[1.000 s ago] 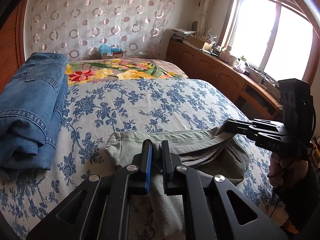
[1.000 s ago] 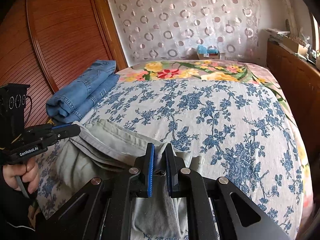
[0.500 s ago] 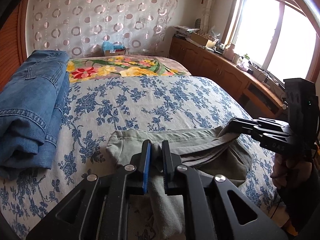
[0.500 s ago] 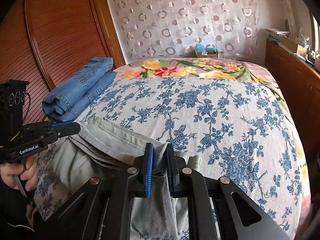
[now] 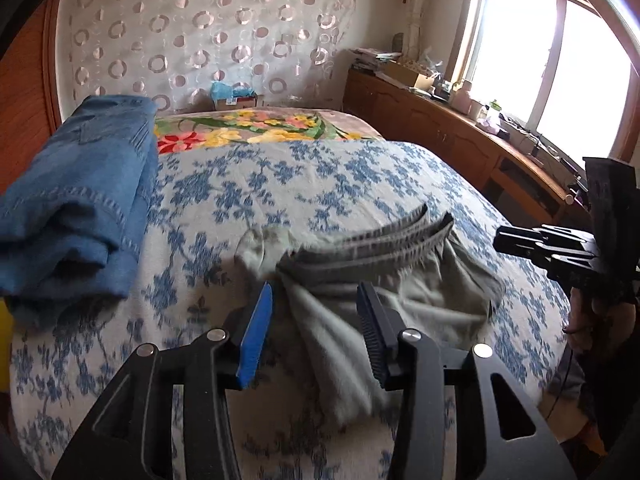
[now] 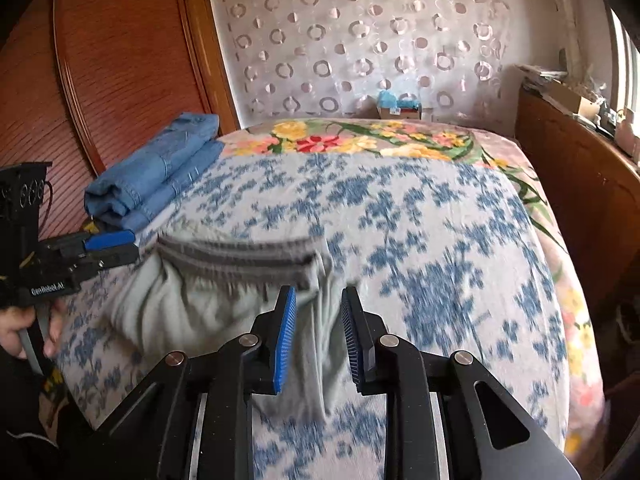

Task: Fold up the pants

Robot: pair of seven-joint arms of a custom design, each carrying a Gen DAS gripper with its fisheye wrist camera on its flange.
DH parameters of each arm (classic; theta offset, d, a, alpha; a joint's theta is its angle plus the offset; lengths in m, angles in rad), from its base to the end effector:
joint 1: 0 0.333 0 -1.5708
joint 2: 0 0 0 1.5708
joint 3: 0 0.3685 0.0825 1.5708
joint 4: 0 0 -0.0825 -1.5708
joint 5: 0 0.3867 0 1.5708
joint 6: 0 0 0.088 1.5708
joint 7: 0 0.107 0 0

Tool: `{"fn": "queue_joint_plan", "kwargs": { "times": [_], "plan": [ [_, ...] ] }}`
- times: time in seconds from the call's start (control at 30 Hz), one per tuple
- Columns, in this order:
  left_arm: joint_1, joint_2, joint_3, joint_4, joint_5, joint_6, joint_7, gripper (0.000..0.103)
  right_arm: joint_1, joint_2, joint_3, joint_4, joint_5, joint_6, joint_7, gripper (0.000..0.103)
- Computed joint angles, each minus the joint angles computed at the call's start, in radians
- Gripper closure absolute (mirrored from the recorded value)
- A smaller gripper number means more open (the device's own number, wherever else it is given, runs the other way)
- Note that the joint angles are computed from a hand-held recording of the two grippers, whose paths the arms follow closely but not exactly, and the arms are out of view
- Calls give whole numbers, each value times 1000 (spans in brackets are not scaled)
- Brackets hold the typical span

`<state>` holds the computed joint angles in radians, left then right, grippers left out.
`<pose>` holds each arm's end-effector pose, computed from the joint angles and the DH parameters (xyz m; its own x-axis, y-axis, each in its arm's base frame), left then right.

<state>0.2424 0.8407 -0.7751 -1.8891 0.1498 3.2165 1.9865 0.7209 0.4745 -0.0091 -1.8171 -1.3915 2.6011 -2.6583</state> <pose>0.6525 -0.2819 0.2773 -0.6994 -0.6944 0.1691 -0.5681 0.3966 -0.7211 0.5104 0.4678 0.3421 -0.1201 -0.9826 -0.1418 -0.6212 0.1858 -0.7613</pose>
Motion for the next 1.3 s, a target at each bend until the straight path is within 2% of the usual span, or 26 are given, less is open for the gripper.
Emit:
{"fn": "queue_joint_plan", "kwargs": {
  "times": [0.2,0.57,0.7,0.73,0.8,0.83,0.87,0.97,1.03,1.1,1.17,1.2,1.3],
  "plan": [
    [11,-35,23,-61,2,14,-22,58,4,-24,19,-48,47,13,-28,79],
    [56,-31,-26,-118,40,12,-19,58,6,-10,9,-35,129,57,-103,79],
    [10,-46,19,-113,33,8,-30,58,9,-5,-5,-39,133,94,-106,79],
    [-1,-49,29,-110,31,6,-32,58,13,-8,-13,-46,121,107,-91,88],
    [-47,-66,77,-103,19,4,-45,58,14,-14,-23,-58,96,134,-63,95],
    [-61,-69,92,-97,15,-1,-48,58,21,-21,-27,-66,86,119,-48,100],
    [-87,-74,119,-86,6,-18,-55,58,25,-30,-27,-74,79,102,-39,100],
    [-69,-57,98,-80,-7,-25,-37,58,37,-60,-11,-104,91,-17,-26,101],
    [-73,-58,101,-78,-13,-24,-31,58,19,-68,-3,-122,50,10,37,101],
    [-74,-60,102,-81,-19,-21,-26,58,10,-64,16,-119,59,-10,23,101],
    [-70,-59,96,-83,-23,-19,-23,58,-2,-61,23,-119,40,21,40,101],
    [-67,-59,93,-84,-25,-17,-23,58,-12,-57,29,-115,46,41,23,101],
    [-38,-55,60,-91,-23,1,-15,58,-11,-58,34,-106,81,18,-33,101]
  ]
}}
